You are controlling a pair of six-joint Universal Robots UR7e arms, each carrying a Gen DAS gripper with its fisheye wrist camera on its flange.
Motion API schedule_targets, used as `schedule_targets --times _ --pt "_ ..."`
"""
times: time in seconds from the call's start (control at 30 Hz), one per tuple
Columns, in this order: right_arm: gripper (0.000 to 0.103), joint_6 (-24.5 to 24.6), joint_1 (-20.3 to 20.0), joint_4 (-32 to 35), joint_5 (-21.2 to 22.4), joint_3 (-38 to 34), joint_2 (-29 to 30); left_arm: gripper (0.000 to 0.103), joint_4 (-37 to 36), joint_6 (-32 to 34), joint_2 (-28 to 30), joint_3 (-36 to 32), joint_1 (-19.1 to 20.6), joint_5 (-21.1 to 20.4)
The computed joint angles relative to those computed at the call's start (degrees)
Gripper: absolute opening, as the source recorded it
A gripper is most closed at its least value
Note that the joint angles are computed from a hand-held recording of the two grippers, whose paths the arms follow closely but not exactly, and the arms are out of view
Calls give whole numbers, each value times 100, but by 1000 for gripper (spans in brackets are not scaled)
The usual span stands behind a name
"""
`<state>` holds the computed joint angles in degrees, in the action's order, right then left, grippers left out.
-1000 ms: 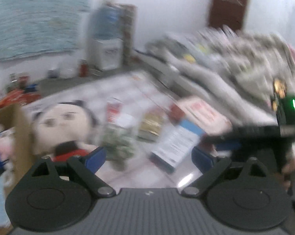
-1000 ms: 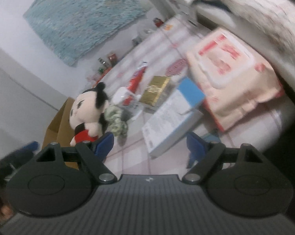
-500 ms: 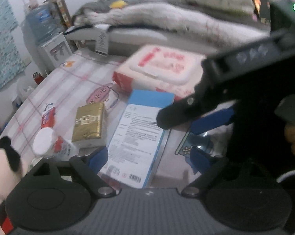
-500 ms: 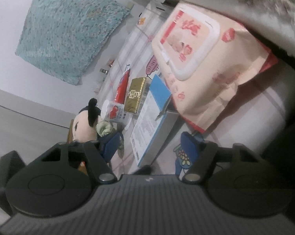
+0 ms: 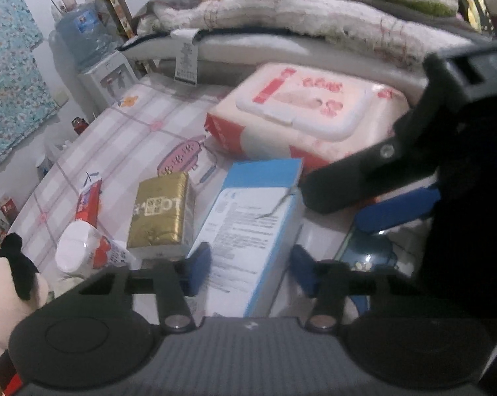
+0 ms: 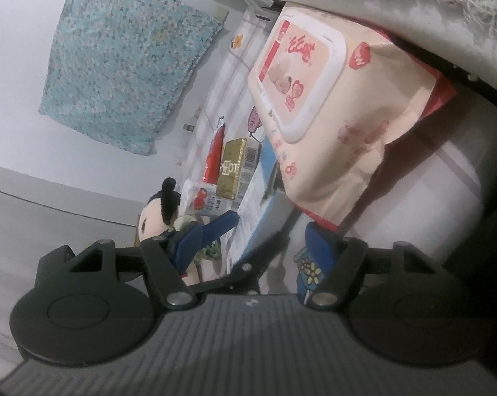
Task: Organize soft objects
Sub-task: 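Grasp the blue bandage box with the left gripper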
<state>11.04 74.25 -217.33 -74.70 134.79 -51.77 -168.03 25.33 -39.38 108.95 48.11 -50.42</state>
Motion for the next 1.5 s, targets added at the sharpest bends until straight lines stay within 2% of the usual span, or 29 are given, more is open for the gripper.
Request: schedule_targets --times 0.17,0.37,0.43,0.63,0.77,0.83,0.9,1.0,1.07,1.13,1.3,1.4,1.5 --pt "70 21 22 -151 79 20 22 33 6 -204 -137 -49 12 -84" --pt "70 -18 -51 -235 118 140 -109 29 712 -1178 -531 -186 163 -538" --pt "70 -41 -85 -299 130 218 -132 28 994 -1588 -747 -181 256 -908" --pt "70 -191 -235 -384 264 453 -239 25 1676 -3233 -1310 -157 841 -2609" --pt "70 -244 -252 -326 290 504 -296 25 1398 -3841 -1496 48 1154 -3072" --pt "70 -266 -241 -274 286 509 -327 23 1308 -3997 -1530 63 1215 -3003" --pt "70 -301 -235 -254 287 540 -367 23 1291 -4024 -1545 64 1200 -2678" --pt "70 -310 -224 -297 307 592 -400 23 1343 -4087 -1569 50 1226 -2485" --pt "71 -307 -216 -368 287 641 -411 24 1367 -4017 -1594 92 1153 -2169" --pt "71 -282 -193 -432 236 674 -410 32 1391 -3934 -1635 144 1085 -1953" --pt "72 -337 -144 -404 89 711 -478 73 1162 -3507 -1790 399 783 -1507" --pt "73 -518 -12 -392 -133 702 -514 87 1180 -3186 -1827 508 595 -1370" --pt "75 -707 149 -479 -397 690 -495 92 1295 -2876 -1707 516 416 -1219"
